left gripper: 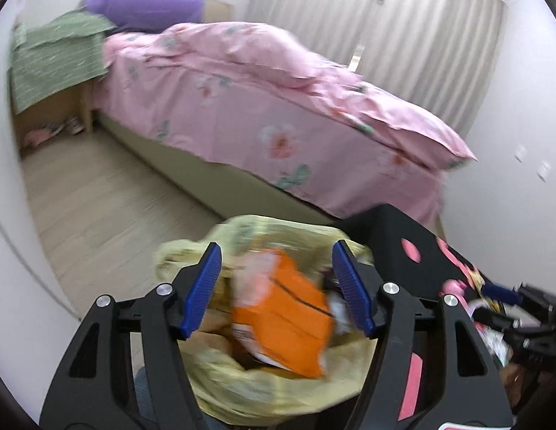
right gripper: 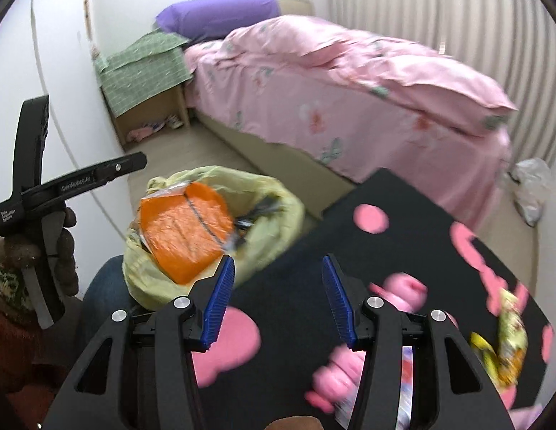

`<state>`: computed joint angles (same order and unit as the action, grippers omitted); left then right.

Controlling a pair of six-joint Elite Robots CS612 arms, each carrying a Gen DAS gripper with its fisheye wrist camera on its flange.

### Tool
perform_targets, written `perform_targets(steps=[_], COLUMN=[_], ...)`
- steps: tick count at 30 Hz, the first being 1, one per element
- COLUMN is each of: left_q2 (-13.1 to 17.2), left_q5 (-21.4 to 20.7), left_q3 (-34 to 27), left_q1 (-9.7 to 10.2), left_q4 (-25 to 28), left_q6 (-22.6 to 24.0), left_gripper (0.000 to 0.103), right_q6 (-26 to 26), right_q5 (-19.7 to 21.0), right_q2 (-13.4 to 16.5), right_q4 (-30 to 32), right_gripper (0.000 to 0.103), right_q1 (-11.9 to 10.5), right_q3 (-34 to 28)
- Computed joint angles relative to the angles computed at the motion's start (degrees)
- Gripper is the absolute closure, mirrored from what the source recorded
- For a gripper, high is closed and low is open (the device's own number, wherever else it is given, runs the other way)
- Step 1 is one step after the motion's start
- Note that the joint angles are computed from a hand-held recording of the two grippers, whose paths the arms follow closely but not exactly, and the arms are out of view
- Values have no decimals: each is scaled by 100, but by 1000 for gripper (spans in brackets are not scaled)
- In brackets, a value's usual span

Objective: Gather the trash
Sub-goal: 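Grasp the yellow snack stick wrapper with the right gripper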

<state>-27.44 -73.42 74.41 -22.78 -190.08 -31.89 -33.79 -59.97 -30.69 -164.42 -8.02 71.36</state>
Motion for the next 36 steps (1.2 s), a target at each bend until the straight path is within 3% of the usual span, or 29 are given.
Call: perform_targets(steps=[7, 11, 14, 18, 22, 26, 30, 33, 36], left_q2=[98, 209, 289, 405, 549, 654, 690, 728, 707], left_q5=[-834, -1616, -2151, -2388, -2274, -2080, -2109, -2103, -2177], left_q3=[-254, -498, -682, -961, -1286, -1552, -1652, -1760, -1709], left_q1=[-288, -426, -517, -677, -770, -820, -814, -810, -788], left_q4=[-130, -43, 169, 695, 1261, 1693, 1725, 1751, 1692], left_q6=[1029, 1570, 1916, 2351, 2192, 1899, 1853, 1925, 2033], left_gripper=[42, 42, 42, 42, 42, 42, 42, 42, 42], right_q6=[564, 1060, 1131, 1027, 1257, 1488, 1644, 1672, 1630], right_q5=[-244, -427, -445, -684, -983, -1210, -1292, -1940, -2264], right_q2=[-298, -376, -409, -415, -310, -113, 216, 615, 955], right_q4=[-1297, -1812, -1937, -1793, -1909, -1883, -1401, -863, -111], right_gripper=[55, 47, 47, 46, 46, 46, 46, 50, 52], right_q1=[-430, -693, -848, -985, -1054, -1013, -932, -773, -688], right_q3=[756, 1025, 1184, 1318, 1302, 975, 290, -519, -1238])
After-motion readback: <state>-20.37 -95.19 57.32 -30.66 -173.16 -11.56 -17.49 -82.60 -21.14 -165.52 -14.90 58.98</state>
